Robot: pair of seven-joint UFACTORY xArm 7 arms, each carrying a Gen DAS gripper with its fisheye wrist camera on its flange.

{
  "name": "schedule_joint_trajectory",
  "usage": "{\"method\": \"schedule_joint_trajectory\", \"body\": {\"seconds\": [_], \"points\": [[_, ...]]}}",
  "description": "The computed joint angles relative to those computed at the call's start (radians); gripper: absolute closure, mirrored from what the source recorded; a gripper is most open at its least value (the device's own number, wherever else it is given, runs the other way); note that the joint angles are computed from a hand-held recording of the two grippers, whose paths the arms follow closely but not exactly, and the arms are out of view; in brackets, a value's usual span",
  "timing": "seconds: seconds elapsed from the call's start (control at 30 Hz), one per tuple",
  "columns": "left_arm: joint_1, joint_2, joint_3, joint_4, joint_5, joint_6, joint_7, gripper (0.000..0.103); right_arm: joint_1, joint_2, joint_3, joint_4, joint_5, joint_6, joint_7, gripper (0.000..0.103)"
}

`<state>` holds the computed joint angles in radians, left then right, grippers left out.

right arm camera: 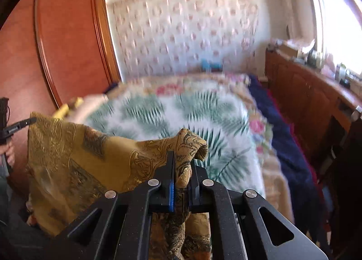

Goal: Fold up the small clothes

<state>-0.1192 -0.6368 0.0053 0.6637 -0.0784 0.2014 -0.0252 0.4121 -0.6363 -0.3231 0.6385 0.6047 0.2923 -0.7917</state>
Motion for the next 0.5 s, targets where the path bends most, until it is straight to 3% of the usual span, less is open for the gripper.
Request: {"method": "schedule_joint_trajectory", "body": {"seconds": [0.17,0.3,0.5], "points": [[0.021,-0.132,-0.040,0.008,0.021,-0.037,-0.026,0.096,-0.053,-0.211,0.031,-0.029,-0.051,0.022,0.033,0.096],[0.106,-0.210,-0.116,0.021,0.057,-0.102,-0.090,0.096,-0.064,-0.332,0.050,-0.027,-0.107,-0.023,0.061,0.096],[0.120,-0.194,-0.110,0.100,0.096,-0.144,-0.102,0.096,-0.029,-0.395,0.055,0.046,-0.186,-0.044,0.111,0.096]]}}
